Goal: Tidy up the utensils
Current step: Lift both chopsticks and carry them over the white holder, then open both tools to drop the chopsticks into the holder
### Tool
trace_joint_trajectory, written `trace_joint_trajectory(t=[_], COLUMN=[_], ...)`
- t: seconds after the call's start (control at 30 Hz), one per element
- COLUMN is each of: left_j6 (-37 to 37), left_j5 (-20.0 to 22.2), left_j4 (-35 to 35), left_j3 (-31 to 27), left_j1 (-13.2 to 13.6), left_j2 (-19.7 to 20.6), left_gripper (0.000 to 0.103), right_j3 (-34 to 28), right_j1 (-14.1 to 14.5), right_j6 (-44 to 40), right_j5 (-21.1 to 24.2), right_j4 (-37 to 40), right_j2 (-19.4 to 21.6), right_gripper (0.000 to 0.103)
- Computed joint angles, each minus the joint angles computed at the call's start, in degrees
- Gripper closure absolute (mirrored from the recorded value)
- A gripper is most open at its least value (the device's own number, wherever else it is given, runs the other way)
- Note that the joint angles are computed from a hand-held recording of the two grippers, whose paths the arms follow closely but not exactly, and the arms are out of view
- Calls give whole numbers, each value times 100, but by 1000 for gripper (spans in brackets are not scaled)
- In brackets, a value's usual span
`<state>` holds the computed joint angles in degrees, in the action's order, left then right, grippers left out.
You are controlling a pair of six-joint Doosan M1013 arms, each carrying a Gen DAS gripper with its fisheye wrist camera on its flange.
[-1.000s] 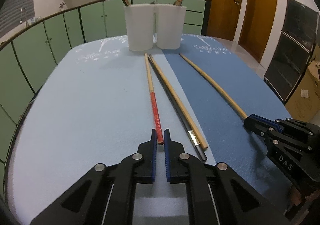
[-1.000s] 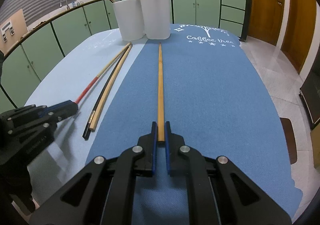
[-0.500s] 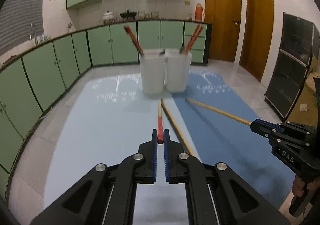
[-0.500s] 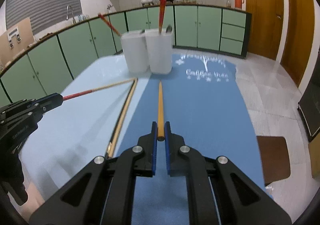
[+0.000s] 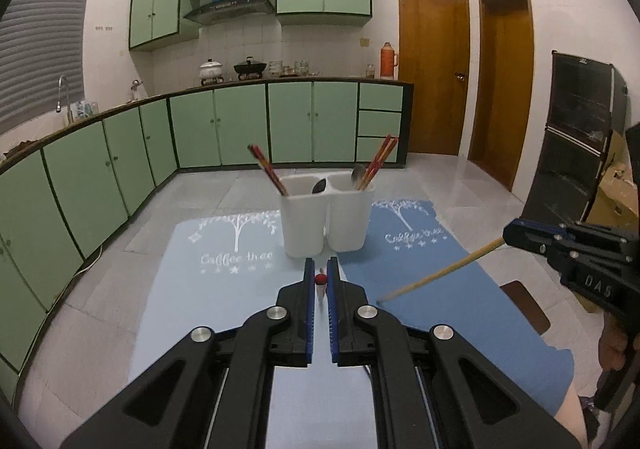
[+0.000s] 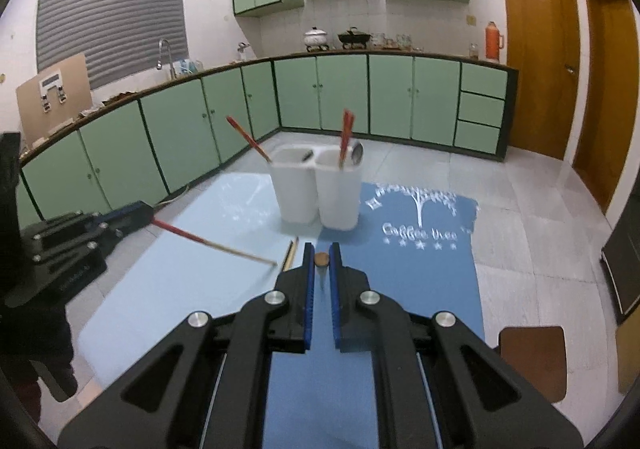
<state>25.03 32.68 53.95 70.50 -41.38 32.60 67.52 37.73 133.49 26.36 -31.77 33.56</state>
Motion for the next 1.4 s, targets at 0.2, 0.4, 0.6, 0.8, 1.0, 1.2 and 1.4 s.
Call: trace_joint_trajectory(t=[0.2, 0.4, 0.6, 0.8, 1.0, 1.2, 1.4], left_j6=[254, 513, 455, 338, 25, 265, 907], left_j5=[-133, -317, -406, -478, -503, -430, -331], left_j4=[-131, -348, -146, 246, 912, 904, 288], left_j3=[-94, -92, -125, -392, -1040, -1889, -2722], left_j1=[41, 60, 53, 82, 157, 270, 425], left_j2=[-47, -134, -182, -145, 93, 532, 1053], left_gripper=[97, 97, 97, 97, 97, 97, 98], right_j3=[-312, -574, -808, -1197, -2009, -3142, -4444], right_j1=[-76, -88, -113, -147, -268, -407, -532], right_j6=[-885, -1613, -1902, -1956, -1830, -2081, -2432], right_j5=[66, 213, 272, 255, 368, 798, 1445], right_j4=[862, 1466, 1704, 1467, 1182, 1321, 1620], right_j2=[25, 69, 104, 176, 487, 1062, 1826], right_gripper=[97, 97, 97, 97, 97, 97, 97])
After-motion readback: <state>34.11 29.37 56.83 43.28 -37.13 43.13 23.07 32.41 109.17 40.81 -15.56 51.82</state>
